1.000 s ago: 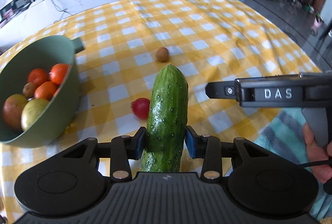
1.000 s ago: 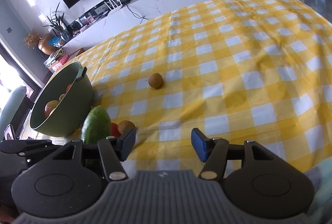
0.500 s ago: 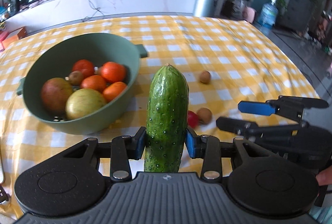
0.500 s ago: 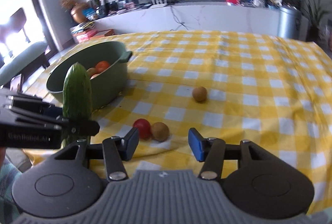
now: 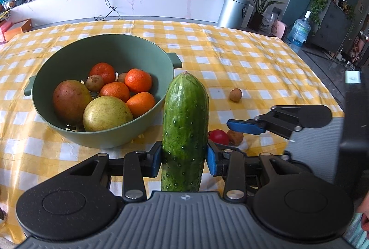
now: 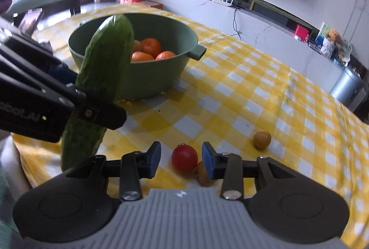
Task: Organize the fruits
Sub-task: 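Close the right tool on the red cherry tomato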
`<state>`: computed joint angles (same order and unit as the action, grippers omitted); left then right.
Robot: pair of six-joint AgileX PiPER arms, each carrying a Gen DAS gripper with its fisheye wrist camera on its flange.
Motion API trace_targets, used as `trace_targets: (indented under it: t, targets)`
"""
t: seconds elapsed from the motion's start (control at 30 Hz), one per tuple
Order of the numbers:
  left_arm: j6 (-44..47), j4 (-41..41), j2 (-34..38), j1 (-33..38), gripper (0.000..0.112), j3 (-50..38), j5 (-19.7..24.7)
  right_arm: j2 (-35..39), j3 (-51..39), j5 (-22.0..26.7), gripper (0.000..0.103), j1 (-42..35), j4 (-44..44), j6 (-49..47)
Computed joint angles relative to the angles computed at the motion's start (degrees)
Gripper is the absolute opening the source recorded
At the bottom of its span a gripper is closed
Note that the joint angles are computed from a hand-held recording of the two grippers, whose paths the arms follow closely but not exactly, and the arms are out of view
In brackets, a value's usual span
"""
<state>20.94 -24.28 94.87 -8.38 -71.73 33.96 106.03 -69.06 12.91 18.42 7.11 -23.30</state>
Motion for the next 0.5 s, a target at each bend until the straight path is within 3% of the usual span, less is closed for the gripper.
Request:
trace_targets:
  t: [0.23,0.4,0.5]
  targets:
    - [2.26,-2.26,0.05,0.91,0.043,0.18,0.25,2.95,-2.56,1.54,0.032,2.16,-17.76,12.79]
    - [2.76,-2.96,-0.12,1.16,0.043,0.49,0.10,3.89,-2.87,1.16,0.024,2.88,-25.05,18.17]
    - [2.44,-2.99,-0.30,1.20,0.043,0.60,0.07,3.64,-2.47,0.68,0.023,2.80,-25.19,18.51]
